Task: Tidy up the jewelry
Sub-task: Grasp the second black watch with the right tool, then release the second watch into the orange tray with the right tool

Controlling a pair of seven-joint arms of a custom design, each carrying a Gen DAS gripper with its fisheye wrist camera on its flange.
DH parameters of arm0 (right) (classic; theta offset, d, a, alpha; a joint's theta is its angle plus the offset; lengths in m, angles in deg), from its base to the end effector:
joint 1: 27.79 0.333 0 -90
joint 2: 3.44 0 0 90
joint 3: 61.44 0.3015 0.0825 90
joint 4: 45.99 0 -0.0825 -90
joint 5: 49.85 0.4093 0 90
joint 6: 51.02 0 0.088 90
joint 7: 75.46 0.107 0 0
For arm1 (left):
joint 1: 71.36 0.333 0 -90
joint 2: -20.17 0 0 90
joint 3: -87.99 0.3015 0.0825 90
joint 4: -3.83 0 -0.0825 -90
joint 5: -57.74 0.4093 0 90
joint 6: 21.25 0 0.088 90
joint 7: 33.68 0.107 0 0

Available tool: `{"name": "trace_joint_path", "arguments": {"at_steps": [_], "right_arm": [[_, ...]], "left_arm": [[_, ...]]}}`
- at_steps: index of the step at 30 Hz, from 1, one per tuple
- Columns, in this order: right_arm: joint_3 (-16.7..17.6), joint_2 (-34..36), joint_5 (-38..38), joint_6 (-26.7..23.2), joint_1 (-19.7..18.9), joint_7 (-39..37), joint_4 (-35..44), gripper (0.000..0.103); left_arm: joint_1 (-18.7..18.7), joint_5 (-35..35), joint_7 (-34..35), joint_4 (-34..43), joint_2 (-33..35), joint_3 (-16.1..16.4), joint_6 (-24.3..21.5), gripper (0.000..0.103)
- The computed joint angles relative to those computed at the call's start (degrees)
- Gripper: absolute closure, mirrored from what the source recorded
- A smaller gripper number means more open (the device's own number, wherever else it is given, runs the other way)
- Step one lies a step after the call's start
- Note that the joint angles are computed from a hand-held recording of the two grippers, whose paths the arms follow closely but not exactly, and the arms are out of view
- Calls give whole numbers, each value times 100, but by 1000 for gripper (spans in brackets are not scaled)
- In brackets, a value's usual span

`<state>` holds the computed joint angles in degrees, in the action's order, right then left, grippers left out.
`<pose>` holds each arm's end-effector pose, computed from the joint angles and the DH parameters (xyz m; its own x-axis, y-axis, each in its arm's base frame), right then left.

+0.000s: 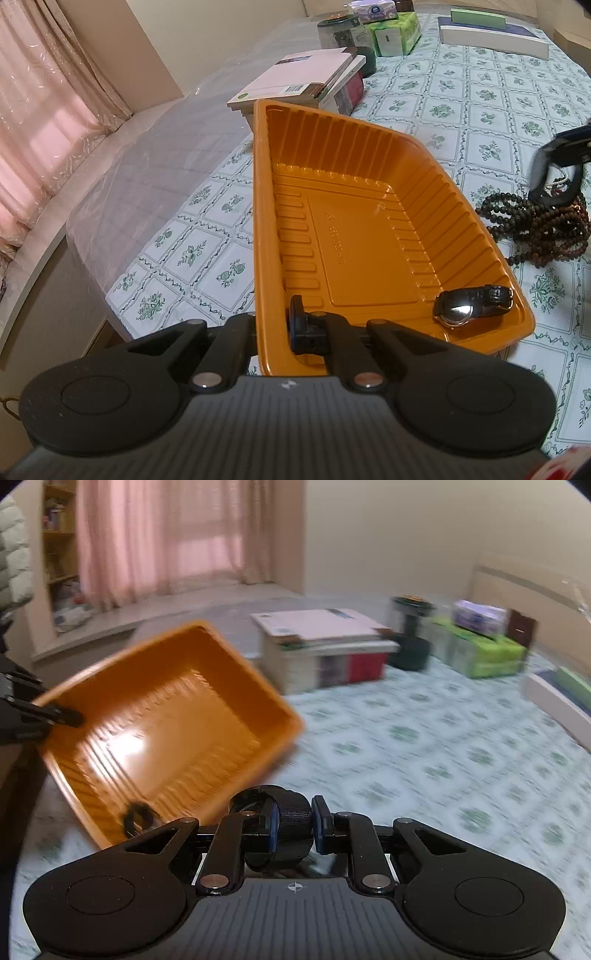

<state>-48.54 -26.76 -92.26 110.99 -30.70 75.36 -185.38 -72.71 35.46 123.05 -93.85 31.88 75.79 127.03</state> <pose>0.4805 0.1260 0.5054 -0.2192 -0.9743 -0.0516 -0.5858 0.1738 -0.7916 0.6748 -0.1438 0.5267 -0.7829 -0.5112 -0.3546 -0.2406 0.7743 -0.5852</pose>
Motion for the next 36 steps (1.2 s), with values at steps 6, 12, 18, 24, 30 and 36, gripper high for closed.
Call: {"name": "trace_joint_path", "arguments": {"at_steps": [6,12,18,24,30,36], "right_arm": [[-124,948,-2,372,194,-104,736,84],[-489,1528,184,481,600,-205,1168,84],[-718,1785,287,502,865,-244,1363,84],[-856,1871,332,699,962,-138,1350,68],[-619,1311,-1304,676,528,1780,987,45],[-360,270,-1309,112,285,2389,-7,45]], "left_arm": [[23,-52,57,71,55,-16,-43,100],[45,-86,79,122,100,-23,-86,100],[56,-108,96,137,112,-33,-98,101],[68,-150,106,131,102,-40,-135,100],[60,-136,90,141,110,-29,-126,101],[60,-139,94,141,110,-30,-126,101]]}}
